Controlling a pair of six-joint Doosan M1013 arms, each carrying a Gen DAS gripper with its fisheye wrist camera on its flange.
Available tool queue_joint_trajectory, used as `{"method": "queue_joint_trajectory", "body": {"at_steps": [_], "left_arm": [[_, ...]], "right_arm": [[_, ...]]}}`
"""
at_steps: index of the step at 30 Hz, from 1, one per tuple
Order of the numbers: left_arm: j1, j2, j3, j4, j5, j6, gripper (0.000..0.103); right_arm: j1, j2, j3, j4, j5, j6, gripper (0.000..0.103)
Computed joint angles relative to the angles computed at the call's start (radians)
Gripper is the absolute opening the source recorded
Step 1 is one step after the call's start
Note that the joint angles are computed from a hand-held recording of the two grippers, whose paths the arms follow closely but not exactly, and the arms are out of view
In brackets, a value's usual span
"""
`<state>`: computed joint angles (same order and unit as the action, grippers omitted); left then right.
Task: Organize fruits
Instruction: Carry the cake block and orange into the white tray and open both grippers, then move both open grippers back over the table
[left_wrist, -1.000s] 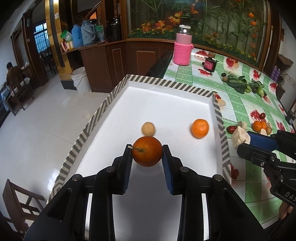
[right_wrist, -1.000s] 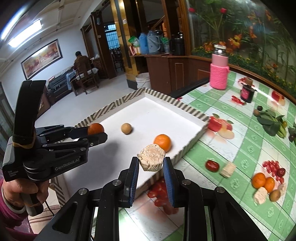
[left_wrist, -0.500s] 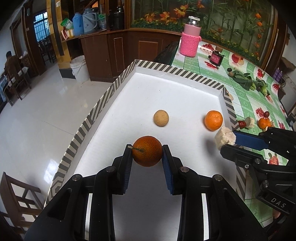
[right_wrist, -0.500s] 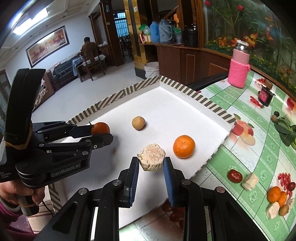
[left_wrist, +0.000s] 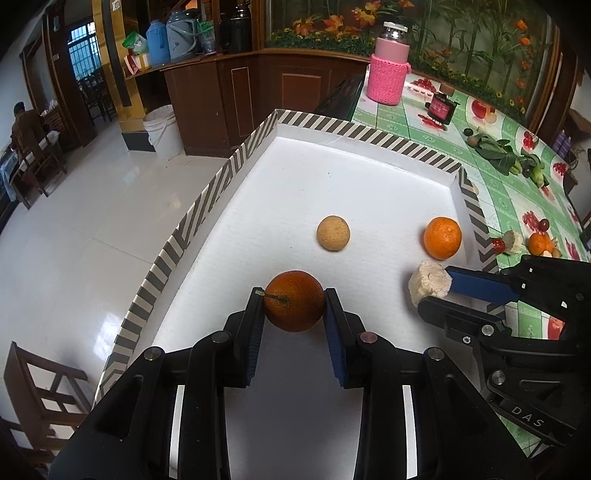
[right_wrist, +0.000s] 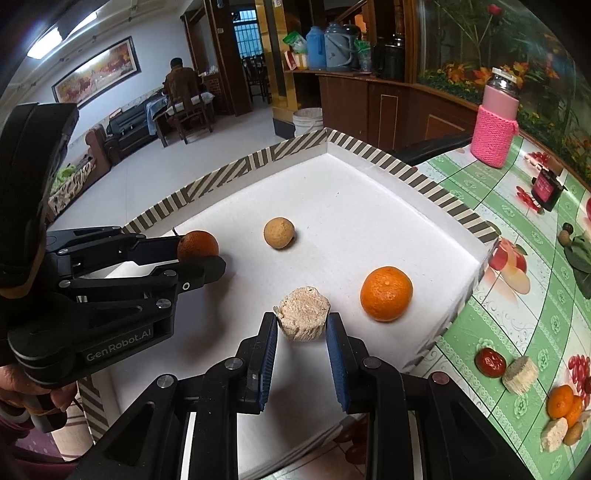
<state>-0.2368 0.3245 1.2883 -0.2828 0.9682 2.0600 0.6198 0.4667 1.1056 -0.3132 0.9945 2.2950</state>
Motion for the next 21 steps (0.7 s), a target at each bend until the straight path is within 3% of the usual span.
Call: {"method": "queue_joint_trajectory", "body": {"at_steps": [7, 9, 11, 12, 21], "left_arm": [[-0.008, 0.011, -0.017, 0.028, 0.034, -0.018, 0.033], [-0.011, 0.012, -0.018, 0.039, 0.033, -0.026, 0.038], [-0.011, 0.011, -0.017, 0.043, 0.029, -0.034, 0.057], [-0.010, 0.010, -0.016, 0.037, 0.024, -0.035, 0.059], [-0.014, -0.023, 0.011, 0.025, -0.036, -0.043, 0.059]], "right_arm": [[-0.007, 0.016, -0.015, 0.025, 0.023, -0.021, 0.026], [-0.007, 0.012, -0.009, 0.020, 0.014, -0.013, 0.030], [-0.002, 0.004, -0.002, 0.003, 0.009, 0.001, 0.034], [0.000, -0.001, 0.002, -0.004, 0.008, 0.006, 0.035], [0.021, -0.100, 0.122, -0.109, -0.071, 0.172, 0.035]]}}
